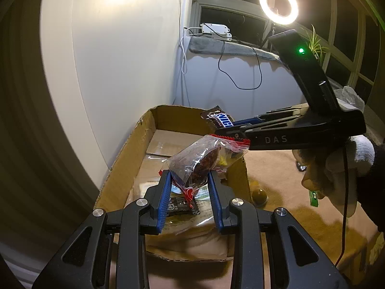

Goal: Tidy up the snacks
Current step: 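Carry the Snickers bar and chocolate bag over the cardboard box, then open both grippers to drop the Snickers and chocolate bag into the box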

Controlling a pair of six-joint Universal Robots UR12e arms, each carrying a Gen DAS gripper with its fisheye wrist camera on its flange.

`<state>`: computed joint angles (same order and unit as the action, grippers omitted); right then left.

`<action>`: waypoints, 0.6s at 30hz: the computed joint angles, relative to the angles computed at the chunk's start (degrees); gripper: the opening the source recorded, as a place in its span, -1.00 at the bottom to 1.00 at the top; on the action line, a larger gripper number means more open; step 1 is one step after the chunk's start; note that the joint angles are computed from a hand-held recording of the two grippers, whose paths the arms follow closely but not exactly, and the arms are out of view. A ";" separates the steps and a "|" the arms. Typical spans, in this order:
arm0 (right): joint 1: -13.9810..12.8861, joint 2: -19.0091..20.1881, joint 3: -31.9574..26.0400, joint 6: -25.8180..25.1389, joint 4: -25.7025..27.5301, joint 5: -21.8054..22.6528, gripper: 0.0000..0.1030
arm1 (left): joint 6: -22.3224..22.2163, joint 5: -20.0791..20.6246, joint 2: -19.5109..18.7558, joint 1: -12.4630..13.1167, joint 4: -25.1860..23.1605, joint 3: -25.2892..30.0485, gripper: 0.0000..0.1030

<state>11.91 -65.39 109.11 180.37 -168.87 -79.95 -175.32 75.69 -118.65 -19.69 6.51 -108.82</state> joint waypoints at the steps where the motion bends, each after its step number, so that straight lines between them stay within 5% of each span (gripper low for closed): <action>1: 0.00 0.10 -0.13 0.00 0.12 0.03 -0.41 | -0.02 0.07 0.00 -0.03 0.01 0.01 -0.43; 18: -0.05 0.59 -0.87 0.08 0.70 0.38 -0.41 | 0.43 0.89 0.07 -0.27 0.33 0.06 -0.39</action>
